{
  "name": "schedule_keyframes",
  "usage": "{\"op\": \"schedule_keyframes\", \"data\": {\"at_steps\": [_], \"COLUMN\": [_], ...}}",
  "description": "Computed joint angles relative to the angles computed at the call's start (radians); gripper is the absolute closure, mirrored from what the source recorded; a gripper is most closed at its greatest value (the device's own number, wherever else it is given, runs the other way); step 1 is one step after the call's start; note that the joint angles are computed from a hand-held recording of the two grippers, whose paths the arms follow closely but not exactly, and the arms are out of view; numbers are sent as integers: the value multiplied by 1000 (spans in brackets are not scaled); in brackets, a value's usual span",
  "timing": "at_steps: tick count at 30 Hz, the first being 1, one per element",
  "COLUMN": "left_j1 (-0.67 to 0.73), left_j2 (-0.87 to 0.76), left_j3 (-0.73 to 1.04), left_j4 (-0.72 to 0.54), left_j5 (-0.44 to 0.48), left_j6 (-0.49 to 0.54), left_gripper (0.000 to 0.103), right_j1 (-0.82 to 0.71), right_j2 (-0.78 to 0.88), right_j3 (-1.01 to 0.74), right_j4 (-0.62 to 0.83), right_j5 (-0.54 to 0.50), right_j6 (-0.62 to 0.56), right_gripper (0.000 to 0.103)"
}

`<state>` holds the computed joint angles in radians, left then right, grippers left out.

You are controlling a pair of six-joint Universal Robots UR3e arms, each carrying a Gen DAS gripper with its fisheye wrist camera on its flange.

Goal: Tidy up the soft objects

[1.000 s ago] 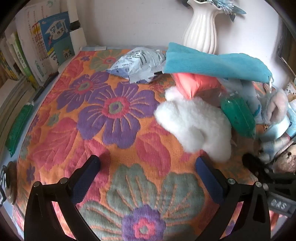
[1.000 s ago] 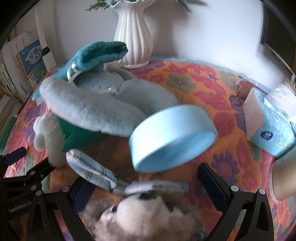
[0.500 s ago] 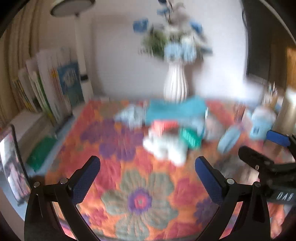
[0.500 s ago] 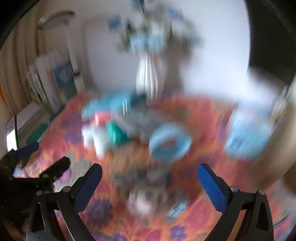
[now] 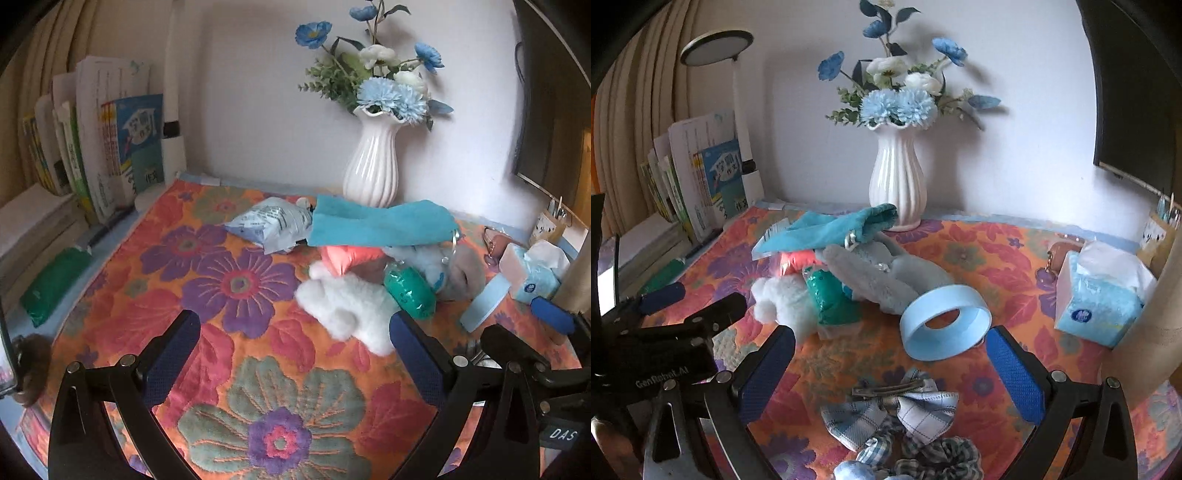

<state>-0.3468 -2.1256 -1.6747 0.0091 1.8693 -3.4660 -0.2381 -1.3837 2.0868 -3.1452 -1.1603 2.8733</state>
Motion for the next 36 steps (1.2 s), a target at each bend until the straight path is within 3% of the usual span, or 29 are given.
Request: {"op": "schedule_keyframes", "data": {"at_steps": [16, 36], "left_j1": [-1, 13], "left_j2": [-10, 1], "left_j3": [17, 14], "left_j4": [-25, -54], "left_j5": [-13, -28], "left_j6": [-9, -16], "left_gripper": [1, 1], "right_j1": [21, -9], "right_j2": [-1, -16], "right_j3": [14, 21], "right_j4": [-35, -19], "right_j5": [-48, -16], "right_j6": [3, 21], "right_gripper": [0, 0]}}
